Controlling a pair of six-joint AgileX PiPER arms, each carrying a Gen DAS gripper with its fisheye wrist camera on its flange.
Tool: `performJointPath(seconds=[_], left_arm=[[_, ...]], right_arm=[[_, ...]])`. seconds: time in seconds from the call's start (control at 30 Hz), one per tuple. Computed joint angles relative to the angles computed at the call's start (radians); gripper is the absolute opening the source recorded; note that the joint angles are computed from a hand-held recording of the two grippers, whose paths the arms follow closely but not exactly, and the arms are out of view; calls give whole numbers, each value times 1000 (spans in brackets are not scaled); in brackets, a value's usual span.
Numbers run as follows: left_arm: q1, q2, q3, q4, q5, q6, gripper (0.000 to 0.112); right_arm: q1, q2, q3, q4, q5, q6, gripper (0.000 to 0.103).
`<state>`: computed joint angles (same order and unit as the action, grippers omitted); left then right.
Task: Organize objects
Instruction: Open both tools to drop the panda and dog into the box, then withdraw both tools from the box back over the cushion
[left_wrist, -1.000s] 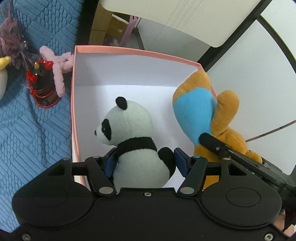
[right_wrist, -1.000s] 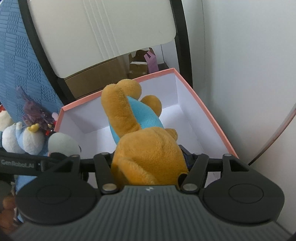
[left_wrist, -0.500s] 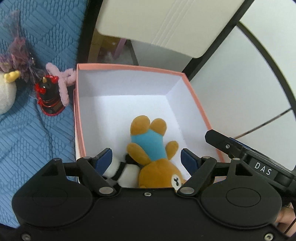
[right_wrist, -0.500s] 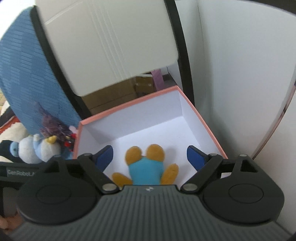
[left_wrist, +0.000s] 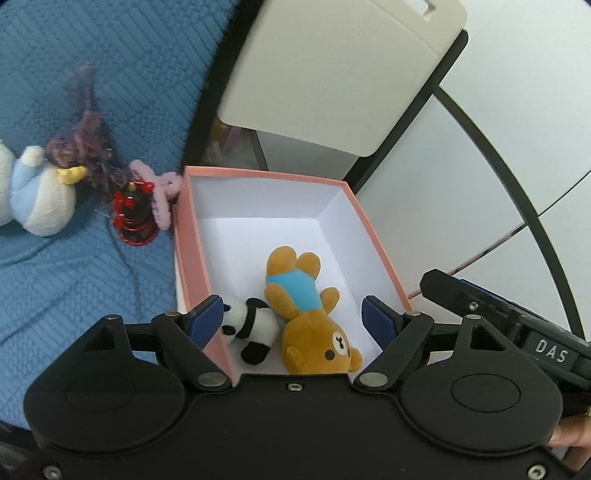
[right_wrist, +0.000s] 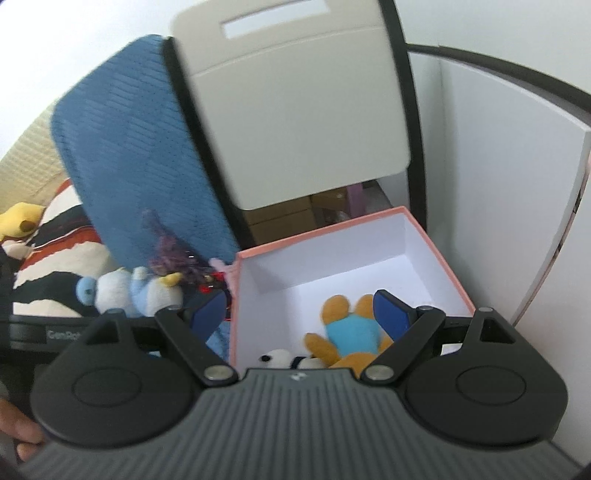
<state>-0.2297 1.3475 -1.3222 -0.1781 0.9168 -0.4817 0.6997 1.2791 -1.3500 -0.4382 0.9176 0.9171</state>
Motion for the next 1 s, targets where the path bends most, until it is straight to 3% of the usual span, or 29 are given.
performJointPath(seconds=[0.1,0.4,1.0], left_arm=[[25,-67,30,8,46,16,81],[172,-275,142,-2,104,137,81],[495,-614,375,-94,91,418,82]], right_arm=[[71,6,-28,-32,42,45,88],[273,34,-2,-159,58,228,88],[563,140,54,-453,9,506,88]])
